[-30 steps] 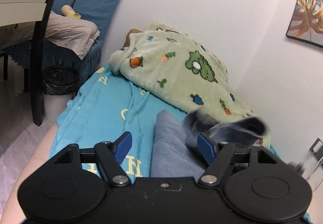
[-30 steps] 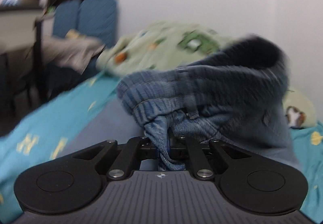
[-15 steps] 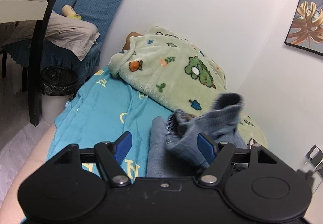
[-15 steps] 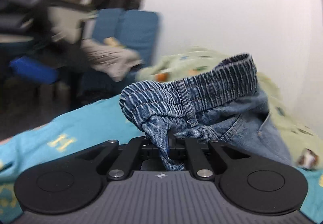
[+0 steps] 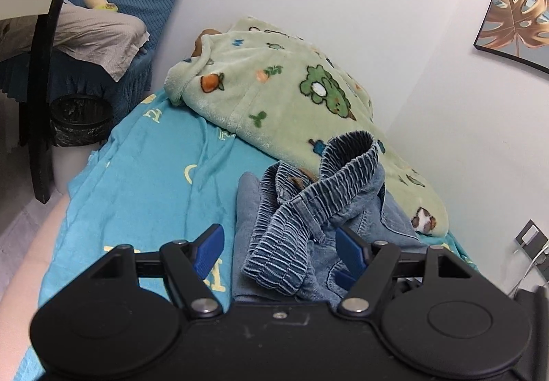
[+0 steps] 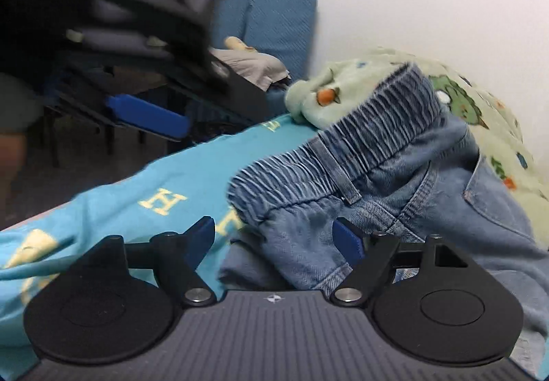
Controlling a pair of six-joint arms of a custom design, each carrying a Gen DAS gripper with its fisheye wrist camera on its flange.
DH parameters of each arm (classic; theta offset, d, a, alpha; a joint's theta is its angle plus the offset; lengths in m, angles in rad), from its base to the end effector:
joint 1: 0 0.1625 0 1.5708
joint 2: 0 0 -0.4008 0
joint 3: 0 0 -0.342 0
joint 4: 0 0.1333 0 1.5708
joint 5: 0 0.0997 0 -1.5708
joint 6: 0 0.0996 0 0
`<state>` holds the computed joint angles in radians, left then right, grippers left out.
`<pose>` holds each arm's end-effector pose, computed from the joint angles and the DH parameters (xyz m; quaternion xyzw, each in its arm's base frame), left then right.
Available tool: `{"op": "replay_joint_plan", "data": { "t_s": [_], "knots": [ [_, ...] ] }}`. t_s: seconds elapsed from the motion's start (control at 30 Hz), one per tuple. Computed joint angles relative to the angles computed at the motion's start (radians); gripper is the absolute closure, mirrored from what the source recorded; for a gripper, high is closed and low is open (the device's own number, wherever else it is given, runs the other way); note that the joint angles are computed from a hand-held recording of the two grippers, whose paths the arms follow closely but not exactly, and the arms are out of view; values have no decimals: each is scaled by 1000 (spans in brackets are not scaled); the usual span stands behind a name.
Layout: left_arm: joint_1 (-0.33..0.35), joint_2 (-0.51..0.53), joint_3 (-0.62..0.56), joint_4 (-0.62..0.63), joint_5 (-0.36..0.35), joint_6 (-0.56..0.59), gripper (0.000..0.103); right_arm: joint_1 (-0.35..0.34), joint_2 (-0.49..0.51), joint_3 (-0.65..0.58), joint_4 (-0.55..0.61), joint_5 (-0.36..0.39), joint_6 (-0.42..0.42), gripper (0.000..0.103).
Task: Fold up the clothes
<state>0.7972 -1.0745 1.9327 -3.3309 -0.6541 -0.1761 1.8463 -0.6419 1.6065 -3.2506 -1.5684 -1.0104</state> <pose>-0.2141 -0.5231 0.2968 0.0533 0.8281 -0.5297 0.1755 0.3071 -0.5954 0.1116 0.5620 -0.7494 0.3271 0.1247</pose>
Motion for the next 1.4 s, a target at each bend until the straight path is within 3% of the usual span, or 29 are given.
{"op": "replay_joint_plan", "data": {
  "t_s": [0.13,0.27,0.4,0.47,0.57,0.7,0.83,1.0,1.07,1.1,1.2,1.27,1.3,1.4],
  "knots": [
    [-1,-1,-1,17,-9,0,34,27,-102,53,64,-89,105,26],
    [-18,-1,4,39,-14,27,35,51,-191,96,59,-237,303,26],
    [-49,1,17,61,-6,65,35,56,-196,86,24,-326,381,28],
    [-58,12,13,94,2,57,35,38,-184,65,17,-293,406,29],
    [-61,40,-4,120,13,60,35,33,-159,18,51,-342,446,29],
    [-46,82,-77,200,25,45,40,21,-174,9,45,-324,465,29],
    [-22,165,-224,165,12,176,40,15,-173,-1,10,-335,458,29],
    [14,298,-471,187,28,343,44,-1,-190,-24,49,-326,508,29],
    [33,336,-552,248,25,354,52,-6,-197,-29,60,-322,530,29],
    [42,346,-584,305,29,326,67,-10,-201,-32,68,-319,543,29],
    [58,379,-645,362,60,304,71,-14,-212,-39,96,-318,578,29],
    [66,401,-682,357,93,305,81,-15,-216,-43,103,-318,591,29],
    [69,411,-706,362,111,293,92,-14,-218,-43,105,-319,596,29],
    [80,435,-791,418,161,220,95,-16,-220,-40,106,-317,602,29]
  ]
}}
